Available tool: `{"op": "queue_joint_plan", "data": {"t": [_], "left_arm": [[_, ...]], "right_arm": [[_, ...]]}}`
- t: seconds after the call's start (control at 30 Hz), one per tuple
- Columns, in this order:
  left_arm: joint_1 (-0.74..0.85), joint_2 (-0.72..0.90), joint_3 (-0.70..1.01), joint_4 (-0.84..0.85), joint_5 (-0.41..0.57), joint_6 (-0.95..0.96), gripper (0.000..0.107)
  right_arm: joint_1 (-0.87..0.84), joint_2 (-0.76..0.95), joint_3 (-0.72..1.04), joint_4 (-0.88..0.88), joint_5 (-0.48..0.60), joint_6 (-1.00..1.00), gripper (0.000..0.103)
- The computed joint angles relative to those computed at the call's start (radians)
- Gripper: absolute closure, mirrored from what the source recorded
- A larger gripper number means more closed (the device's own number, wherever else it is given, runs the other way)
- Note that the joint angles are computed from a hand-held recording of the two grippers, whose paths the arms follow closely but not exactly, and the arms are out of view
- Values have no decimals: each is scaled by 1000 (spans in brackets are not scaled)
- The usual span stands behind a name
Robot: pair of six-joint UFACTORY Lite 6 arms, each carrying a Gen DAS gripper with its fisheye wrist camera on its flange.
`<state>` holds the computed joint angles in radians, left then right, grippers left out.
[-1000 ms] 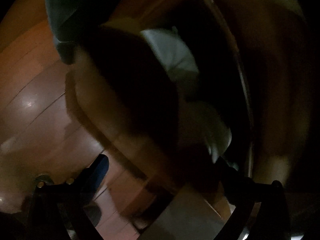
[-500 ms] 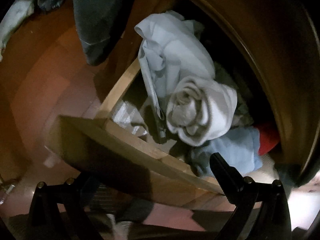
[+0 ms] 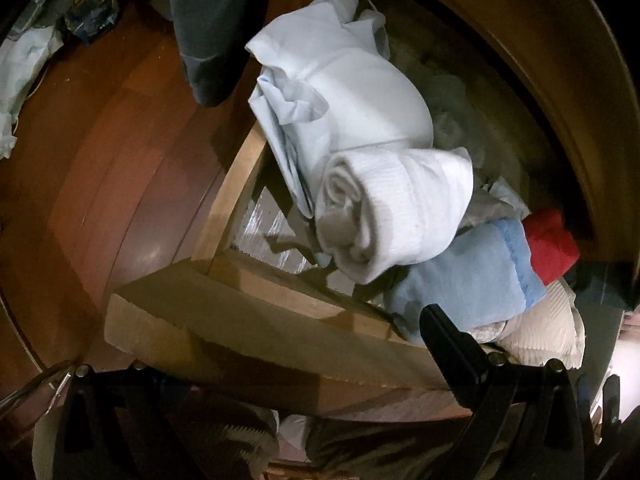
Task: Take underwear out of drawer
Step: 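Move the right tool toward the light blue rolled sock in the drawer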
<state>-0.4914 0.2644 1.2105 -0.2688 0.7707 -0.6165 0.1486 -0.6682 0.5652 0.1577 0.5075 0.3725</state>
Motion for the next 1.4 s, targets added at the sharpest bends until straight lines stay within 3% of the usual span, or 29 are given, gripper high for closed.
{"op": "queue_joint_plan", "data": {"t": [0.3, 0.5, 0.67, 1.03, 1.3, 1.4], "left_arm": [[6, 69, 102, 11, 49, -14, 4], [10, 86, 106, 11, 25, -14, 4], [-3, -29, 47, 65, 101, -58, 4], [-70, -188, 126, 219, 292, -88, 5], [-224, -349, 36, 523, 125, -152, 5], [-255, -391, -15, 625, 80, -221, 5]], "right_arm": [[4, 14, 12, 31, 0, -14, 0], [-12, 38, 18, 96, -4, -84, 0], [11, 45, 14, 103, -14, -96, 0], [69, 67, 35, 40, -14, -48, 0], [319, 227, 192, -221, 51, 208, 0], [382, 336, 272, -164, 58, 153, 0]]}}
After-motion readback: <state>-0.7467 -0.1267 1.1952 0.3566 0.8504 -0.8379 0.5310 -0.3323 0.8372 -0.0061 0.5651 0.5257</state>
